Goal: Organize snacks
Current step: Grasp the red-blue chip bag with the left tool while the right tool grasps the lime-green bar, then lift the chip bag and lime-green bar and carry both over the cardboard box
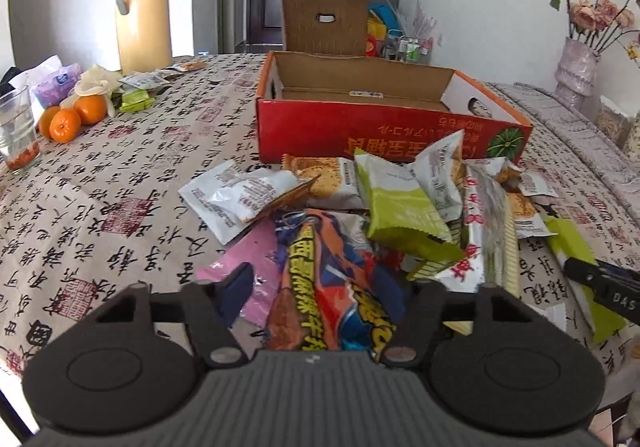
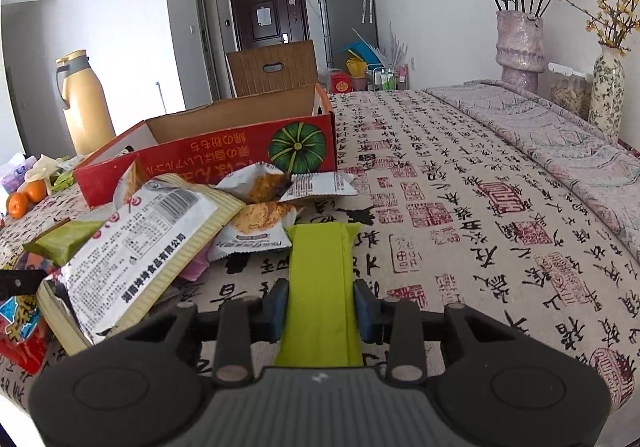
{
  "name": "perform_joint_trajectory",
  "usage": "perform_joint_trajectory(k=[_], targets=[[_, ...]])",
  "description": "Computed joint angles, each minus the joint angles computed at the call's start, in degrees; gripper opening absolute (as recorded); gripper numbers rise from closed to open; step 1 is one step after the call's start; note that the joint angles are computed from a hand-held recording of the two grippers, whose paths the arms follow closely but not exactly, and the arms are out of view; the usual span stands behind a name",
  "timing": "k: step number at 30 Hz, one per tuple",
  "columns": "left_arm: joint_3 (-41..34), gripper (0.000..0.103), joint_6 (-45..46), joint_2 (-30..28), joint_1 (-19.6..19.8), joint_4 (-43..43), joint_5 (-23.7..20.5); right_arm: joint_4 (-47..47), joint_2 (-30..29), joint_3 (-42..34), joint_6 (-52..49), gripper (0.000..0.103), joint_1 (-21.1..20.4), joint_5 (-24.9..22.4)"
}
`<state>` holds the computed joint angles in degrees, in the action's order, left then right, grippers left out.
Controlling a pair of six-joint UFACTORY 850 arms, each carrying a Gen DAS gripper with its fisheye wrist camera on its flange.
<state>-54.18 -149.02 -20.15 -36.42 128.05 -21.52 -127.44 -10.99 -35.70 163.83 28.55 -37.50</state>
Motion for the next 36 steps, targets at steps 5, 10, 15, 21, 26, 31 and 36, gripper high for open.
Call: perform_joint_trajectory(k=[5, 10, 15, 21, 26, 31, 36], targets=[[0.33, 0.047, -3.27, -0.04, -0.13, 3.70, -0.62, -0.41, -0.04, 0.26, 0.72, 0.033, 0.13, -0.38], [0.88, 0.046, -5.93, 0.41, 0.20, 6.26, -0.51, -0.45, -0.01, 0.29, 0.81, 0.033, 0.11, -0.38], [-0.04, 0.074, -0.69, -0.59, -0.23, -0.01, -0.11, -0.66, 0.03, 0.46, 1.44, 0.033, 0.17, -0.56], [0.15, 0.070, -3.74, -0.83, -0.14, 3.33, -0.17, -0.53, -0.04, 0.42, 1.49, 0.033, 0.27, -0.67], [0.38, 0.064, -3.27, -0.88, -0.64, 3.25, -1.44, -0.53, -0.19, 0.28, 1.75, 0.034, 0.35, -0.78], [0.96, 0.045, -3.87, -0.53, -1.15, 4.78, -3.25, -0.66, -0.16, 0.30, 1.81, 0.034, 0.30, -0.72], [2.02, 0.034, -6.86, 0.28, -1.18, 8.42, -4.91, -0.67, -0.18, 0.31, 1.76, 0.034, 0.32, -0.80]])
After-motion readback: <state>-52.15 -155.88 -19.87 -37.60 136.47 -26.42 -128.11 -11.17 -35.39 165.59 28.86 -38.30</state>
